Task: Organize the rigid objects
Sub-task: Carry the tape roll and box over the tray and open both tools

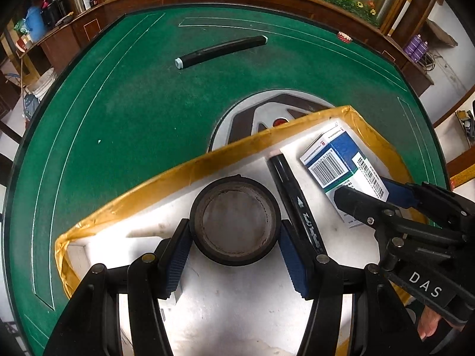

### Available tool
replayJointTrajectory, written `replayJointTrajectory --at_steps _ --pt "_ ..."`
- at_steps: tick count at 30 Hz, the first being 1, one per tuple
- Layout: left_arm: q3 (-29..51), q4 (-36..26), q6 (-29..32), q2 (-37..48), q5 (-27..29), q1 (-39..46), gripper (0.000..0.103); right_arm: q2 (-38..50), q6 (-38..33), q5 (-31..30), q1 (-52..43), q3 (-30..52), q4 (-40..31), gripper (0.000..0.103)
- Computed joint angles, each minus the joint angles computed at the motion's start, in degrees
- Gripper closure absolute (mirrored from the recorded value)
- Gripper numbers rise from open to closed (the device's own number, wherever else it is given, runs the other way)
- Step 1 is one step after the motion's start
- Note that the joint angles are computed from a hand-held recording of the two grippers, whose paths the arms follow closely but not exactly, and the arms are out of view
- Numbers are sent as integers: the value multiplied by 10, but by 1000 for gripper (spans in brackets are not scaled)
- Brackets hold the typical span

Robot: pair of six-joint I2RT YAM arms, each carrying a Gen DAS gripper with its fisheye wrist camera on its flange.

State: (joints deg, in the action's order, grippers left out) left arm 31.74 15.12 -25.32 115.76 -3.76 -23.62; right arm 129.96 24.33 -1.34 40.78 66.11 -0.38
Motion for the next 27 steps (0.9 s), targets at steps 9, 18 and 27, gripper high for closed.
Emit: replayJointTrajectory --at_steps 9,18,27 --pt "8 -2 6 13 -13 2 40 1 -3 25 13 5 -2 64" --pt "-23 -3 -14 -28 -39 -8 27 -58 -1 39 14 -51 29 47" --pt "-86 -34 -87 -140 -75 -66 23 -196 2 53 18 -193 98 28"
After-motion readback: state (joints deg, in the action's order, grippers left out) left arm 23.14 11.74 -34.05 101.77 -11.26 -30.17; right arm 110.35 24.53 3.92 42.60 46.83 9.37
